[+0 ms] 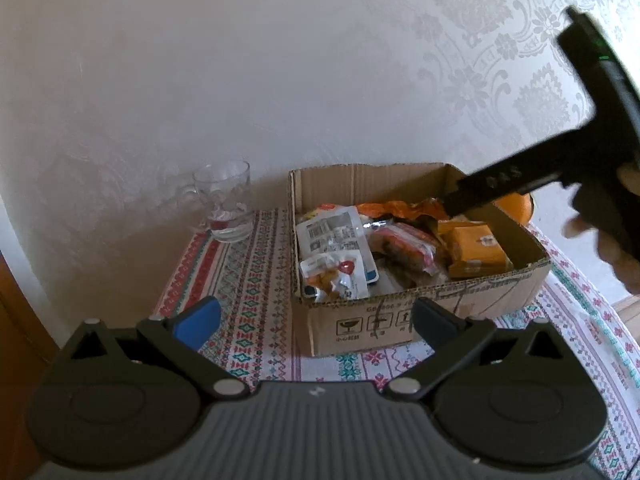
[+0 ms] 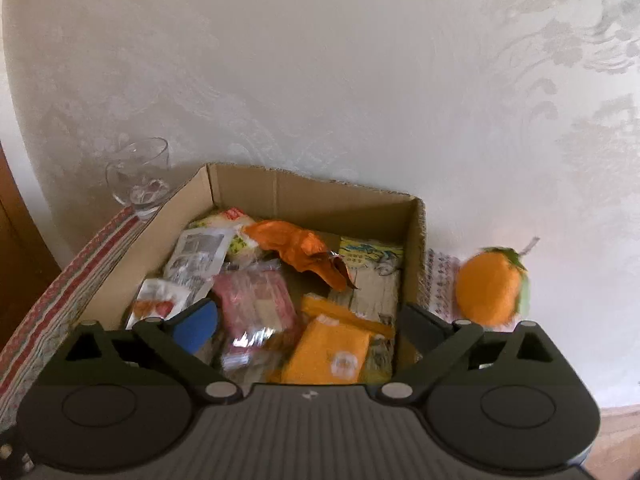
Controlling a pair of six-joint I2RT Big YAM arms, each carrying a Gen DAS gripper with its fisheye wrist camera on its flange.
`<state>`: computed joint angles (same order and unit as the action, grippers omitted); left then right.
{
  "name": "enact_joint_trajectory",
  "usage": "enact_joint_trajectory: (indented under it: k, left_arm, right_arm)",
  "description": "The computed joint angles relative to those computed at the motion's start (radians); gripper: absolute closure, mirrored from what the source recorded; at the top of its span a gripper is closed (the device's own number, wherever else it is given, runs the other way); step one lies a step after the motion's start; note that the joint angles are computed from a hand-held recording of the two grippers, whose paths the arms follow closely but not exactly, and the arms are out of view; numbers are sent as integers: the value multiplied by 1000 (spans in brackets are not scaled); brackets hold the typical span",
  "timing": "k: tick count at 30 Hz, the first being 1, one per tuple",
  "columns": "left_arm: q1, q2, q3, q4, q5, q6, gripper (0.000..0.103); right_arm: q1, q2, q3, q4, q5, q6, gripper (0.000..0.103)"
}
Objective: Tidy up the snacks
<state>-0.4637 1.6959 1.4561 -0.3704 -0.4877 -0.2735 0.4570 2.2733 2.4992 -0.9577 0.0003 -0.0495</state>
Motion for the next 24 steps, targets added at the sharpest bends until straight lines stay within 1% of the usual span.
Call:
enact_joint_trajectory:
  k: [1, 3, 6, 9, 11, 12, 13, 14, 16, 19, 21, 24]
  left_arm:
    - [-2, -1, 2, -1, -4, -4, 1]
    - [-10, -3, 5, -8, -24, -19, 1]
    - [-21, -10, 15, -42, -46, -40, 1]
    - [-34, -13, 43, -123, -81, -95, 1]
    - [-50, -10, 64, -174, -145, -125, 1]
    - [-57, -8, 74, -192, -171, -132, 1]
    - [-61, -11, 77, -201, -184, -134, 1]
    - [-63, -15, 79, -207, -178, -135, 1]
    - [-65, -24, 83, -220, -160, -145, 1]
    - [-74, -39, 83, -227, -166, -143, 1]
    - [-79, -47, 87, -236, -169, -144, 1]
    - [-85, -56, 86, -232, -174, -148, 1]
  right_arm:
    - [4, -48, -80, 37, 17, 5, 0]
    - [12, -129, -210, 94, 45, 12, 0]
    - [29, -235, -376, 155, 120, 25, 0]
    - [48, -326, -518, 204, 196, 46, 0]
    - [58, -375, -589, 224, 230, 67, 0]
    - [60, -399, -622, 238, 230, 76, 0]
    - [61, -419, -649, 246, 224, 88, 0]
    - [62, -434, -665, 245, 219, 102, 0]
    - [65, -468, -707, 268, 213, 118, 0]
    - [69, -505, -752, 303, 220, 133, 0]
    - [70, -518, -765, 315, 227, 141, 0]
    - [69, -539, -788, 333, 223, 149, 0]
